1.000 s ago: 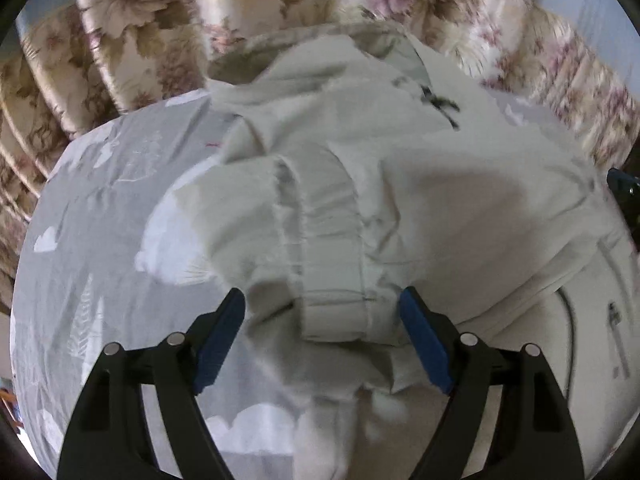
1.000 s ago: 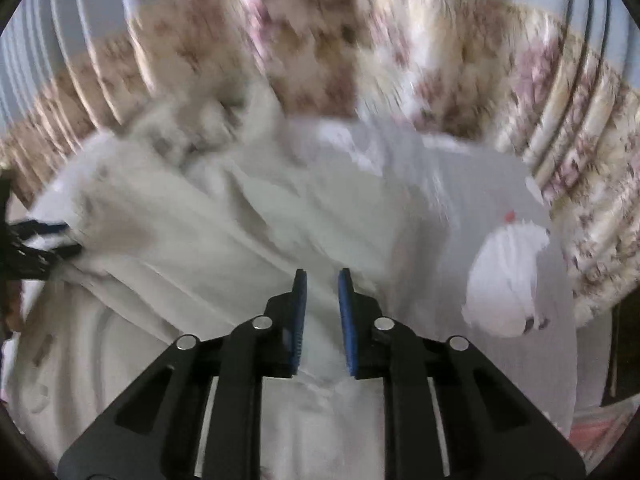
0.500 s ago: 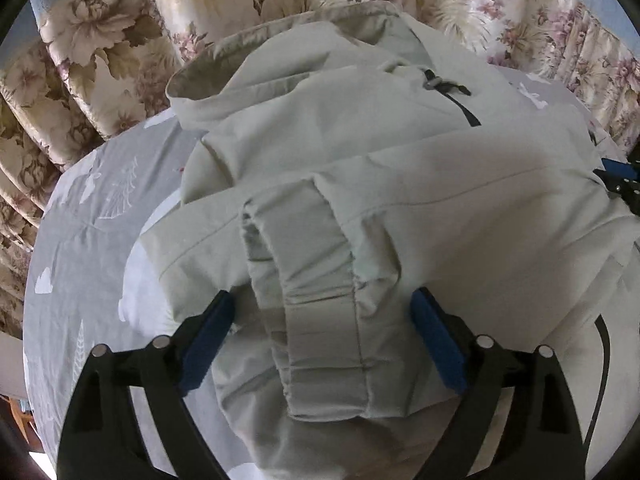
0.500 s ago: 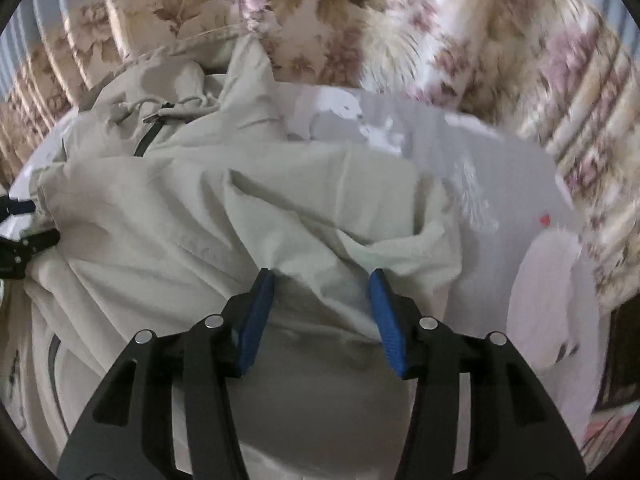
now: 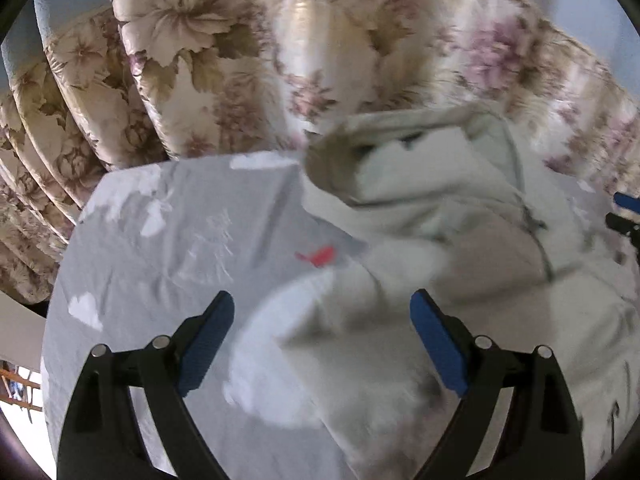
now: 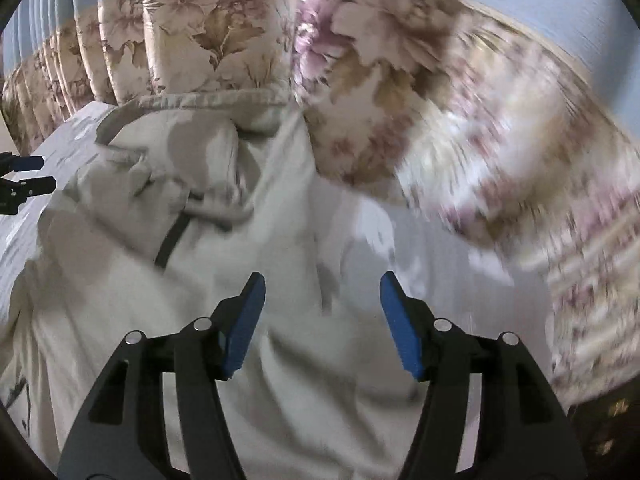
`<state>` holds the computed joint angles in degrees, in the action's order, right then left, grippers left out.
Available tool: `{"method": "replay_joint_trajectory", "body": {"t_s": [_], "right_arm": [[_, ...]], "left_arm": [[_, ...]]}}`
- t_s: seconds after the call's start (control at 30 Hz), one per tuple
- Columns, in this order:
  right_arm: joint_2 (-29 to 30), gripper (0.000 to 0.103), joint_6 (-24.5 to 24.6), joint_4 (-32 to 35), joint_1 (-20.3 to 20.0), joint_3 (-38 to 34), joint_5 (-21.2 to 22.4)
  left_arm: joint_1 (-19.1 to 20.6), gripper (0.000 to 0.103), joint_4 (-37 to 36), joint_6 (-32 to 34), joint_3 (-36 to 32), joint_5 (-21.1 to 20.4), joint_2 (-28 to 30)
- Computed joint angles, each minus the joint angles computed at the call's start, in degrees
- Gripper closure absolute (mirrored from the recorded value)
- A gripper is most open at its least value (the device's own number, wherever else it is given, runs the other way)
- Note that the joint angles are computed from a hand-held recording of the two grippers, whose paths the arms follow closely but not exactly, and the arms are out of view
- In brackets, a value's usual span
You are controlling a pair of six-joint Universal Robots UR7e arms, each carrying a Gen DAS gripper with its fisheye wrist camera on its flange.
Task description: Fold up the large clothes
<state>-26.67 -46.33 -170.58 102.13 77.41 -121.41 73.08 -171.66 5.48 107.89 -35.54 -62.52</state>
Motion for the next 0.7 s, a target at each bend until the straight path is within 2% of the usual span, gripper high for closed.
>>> {"method": "replay_joint_trajectory", "body": {"t_s": [0.23,0.37,0.5,0.53,0.57,0.6,0.63,0.67,0.7], "right_arm": [[13.45,0.043,-5.32,11.11,1.27,-22.12,-2.93],[19.59,0.043,-5.15,16.54,0.95,-33.26,-2.77],[25.17,0.043,-7.09,21.34,1.1,-43.65,-3.5],[26.86,0.043,-8.34,21.82,1.37,-46.41,-4.25],[28.26,0.043,-9.19,22.66,1.61,-48.72,-4.89],[29.56,0.044,-9.53,24.96,1.83,-51.21,-5.48],[31.58,0.056,-10.35,28.16,2.08,-54.78,-7.1],[34.06,0.075,-12.28,30.6,2.35,-58.68,-9.56],[35.94,0.083,-14.6,31.18,2.55,-61.35,-11.32]], "left_arm": [[3.66,0.013,2.53,0.28,-8.2,-1.34,4.36],[4.94,0.013,4.77,-3.32,-12.54,-5.44,6.6],[5.16,0.015,5.27,-2.88,-16.76,-6.15,9.74],[5.04,0.025,5.4,-2.12,-17.59,-5.92,10.47],[4.99,0.043,6.36,-1.27,-18.58,-6.0,11.22],[4.88,0.05,7.81,-1.35,-19.32,-5.72,11.73],[4.77,0.063,9.92,-1.63,-20.56,-4.32,12.71],[4.72,0.07,11.1,-1.44,-21.31,-3.46,13.39],[4.61,0.073,11.71,-0.36,-21.8,-2.73,13.94]]}}
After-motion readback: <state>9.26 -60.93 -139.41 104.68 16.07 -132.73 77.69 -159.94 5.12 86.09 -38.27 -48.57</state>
